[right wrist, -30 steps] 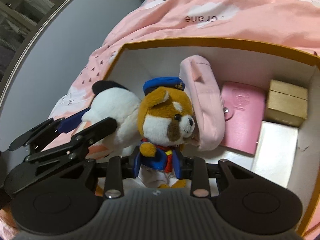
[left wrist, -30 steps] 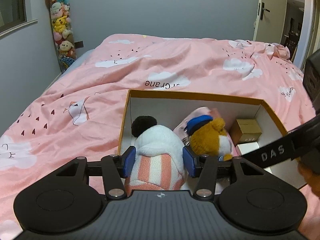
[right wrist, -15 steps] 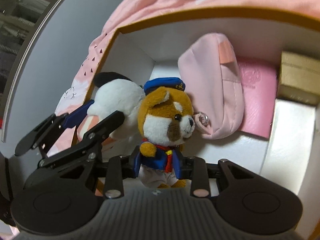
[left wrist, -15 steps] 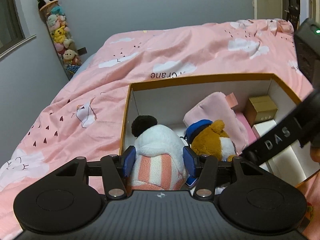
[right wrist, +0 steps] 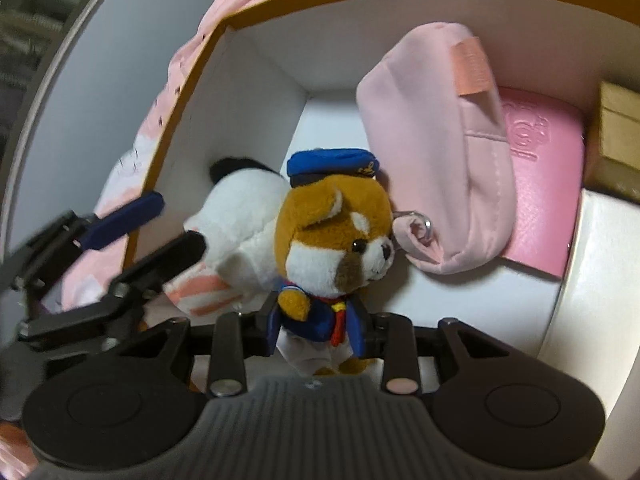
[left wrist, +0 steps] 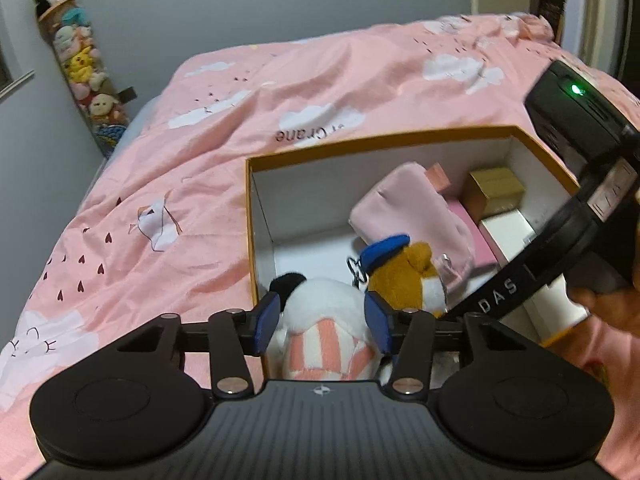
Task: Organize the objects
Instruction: 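Lift both plush toys and carry them over the orange box with both tools, then lower the plush dog and white plush into the orange box with both tools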
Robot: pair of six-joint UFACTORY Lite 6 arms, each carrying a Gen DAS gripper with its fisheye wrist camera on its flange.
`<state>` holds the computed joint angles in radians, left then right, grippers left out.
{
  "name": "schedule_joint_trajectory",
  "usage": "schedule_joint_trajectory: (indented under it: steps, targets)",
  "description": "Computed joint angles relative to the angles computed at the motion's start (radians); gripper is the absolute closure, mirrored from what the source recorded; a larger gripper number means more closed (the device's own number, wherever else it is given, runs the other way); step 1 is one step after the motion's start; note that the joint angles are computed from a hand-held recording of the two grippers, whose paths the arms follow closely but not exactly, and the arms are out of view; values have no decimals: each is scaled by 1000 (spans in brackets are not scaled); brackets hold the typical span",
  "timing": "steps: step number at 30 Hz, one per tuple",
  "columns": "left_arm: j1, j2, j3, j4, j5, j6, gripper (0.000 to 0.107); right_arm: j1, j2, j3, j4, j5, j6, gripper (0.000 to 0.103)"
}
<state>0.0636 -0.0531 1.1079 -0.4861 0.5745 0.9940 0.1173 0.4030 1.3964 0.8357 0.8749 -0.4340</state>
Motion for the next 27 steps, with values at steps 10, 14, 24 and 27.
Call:
schedule_joint_trajectory:
  steps: [10,14,24,27]
  targets:
    - [-13,70,68,119,106,-61,82,1,-113,-32,-86,-50,1,56]
    - [-9,175,190,156,210,-160,84,-16,-87,-27,-64,-59,5,56]
    - [-68,305,340,294,285,-276,82,1,-25,16,-11,-66,34,53]
    - [-75,323,372,313,318,-299,81,0,-24,35,-20,-67,41,53]
